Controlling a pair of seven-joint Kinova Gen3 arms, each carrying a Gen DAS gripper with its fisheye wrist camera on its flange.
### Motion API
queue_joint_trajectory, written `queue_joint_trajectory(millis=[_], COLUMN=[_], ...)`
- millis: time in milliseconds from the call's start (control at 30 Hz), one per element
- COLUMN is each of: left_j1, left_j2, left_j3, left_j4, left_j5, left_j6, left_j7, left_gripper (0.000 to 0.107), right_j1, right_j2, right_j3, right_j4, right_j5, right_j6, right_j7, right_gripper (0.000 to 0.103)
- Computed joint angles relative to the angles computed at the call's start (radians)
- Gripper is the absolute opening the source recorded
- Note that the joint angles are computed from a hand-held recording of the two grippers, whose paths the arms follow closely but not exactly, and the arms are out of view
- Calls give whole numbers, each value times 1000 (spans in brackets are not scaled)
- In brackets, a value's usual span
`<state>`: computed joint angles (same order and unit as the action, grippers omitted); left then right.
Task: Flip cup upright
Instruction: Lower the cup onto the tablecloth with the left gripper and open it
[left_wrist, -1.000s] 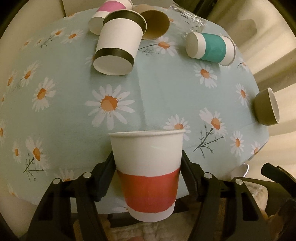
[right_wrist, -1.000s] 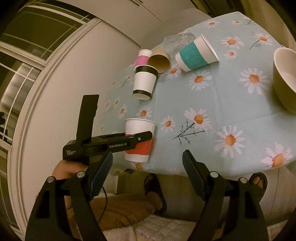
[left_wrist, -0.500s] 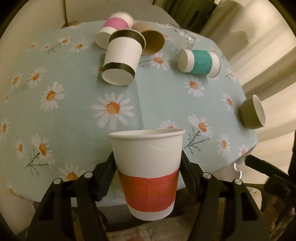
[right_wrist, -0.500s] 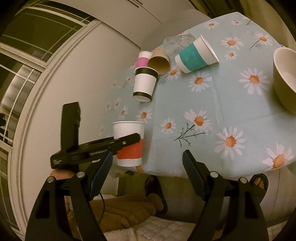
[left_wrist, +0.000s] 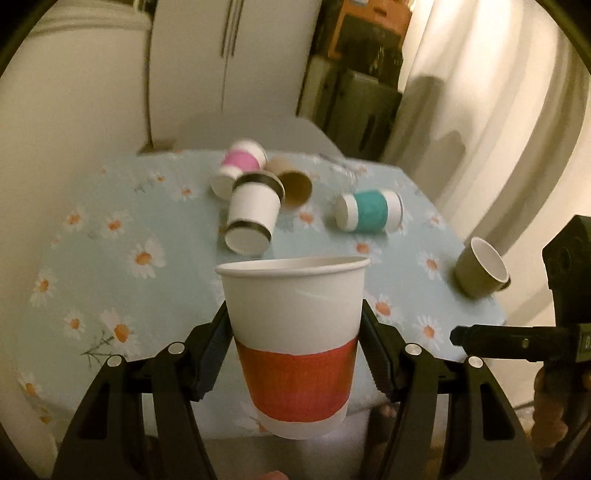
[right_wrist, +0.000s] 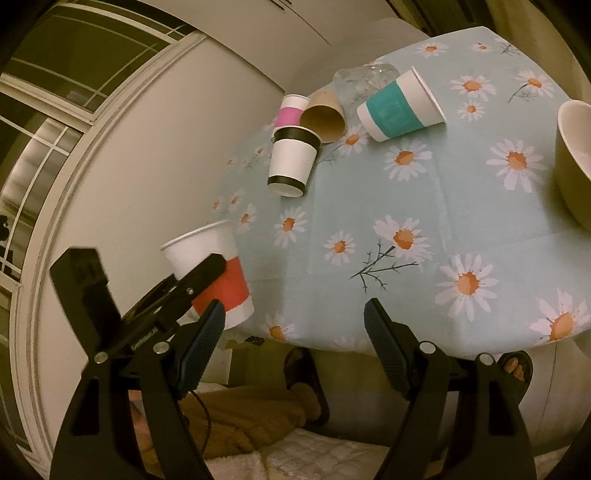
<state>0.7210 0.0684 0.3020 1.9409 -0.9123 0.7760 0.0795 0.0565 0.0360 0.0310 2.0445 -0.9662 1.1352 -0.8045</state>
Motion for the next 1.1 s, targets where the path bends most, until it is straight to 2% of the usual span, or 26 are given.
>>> queue_joint_trajectory(millis=[100, 167, 267, 433, 733, 867, 1100], left_j1=[92, 156, 160, 238, 329, 383, 410], left_j2=[29, 66, 110, 185, 292, 369, 463], left_j3=[-36, -47, 4, -11, -31, -42, -66], left_j4=[9, 9, 29, 38, 76, 81, 77], left_j5=[-118, -200, -315, -421, -552, -572, -598], left_j6=[52, 124, 191, 323, 483, 603, 691], left_j7=[122, 199, 321, 460, 619, 712, 828], left_gripper=[64, 64, 64, 64, 64, 64, 64], right_j1=[-4, -3, -4, 3, 8, 14, 9], right_j2=[4, 4, 8, 7, 15, 18, 32], right_j3=[-3, -3, -4, 1, -2, 1, -7], right_j4=[-1, -2, -2, -2, -6, -5, -9], right_j5=[5, 1, 5, 5, 9, 1, 24], right_j6=[-8, -9, -11, -14, -12, -7, -15], right_j7=[-6, -3, -5, -9, -18, -8, -22], right_gripper=[77, 77, 77, 77, 77, 77, 77])
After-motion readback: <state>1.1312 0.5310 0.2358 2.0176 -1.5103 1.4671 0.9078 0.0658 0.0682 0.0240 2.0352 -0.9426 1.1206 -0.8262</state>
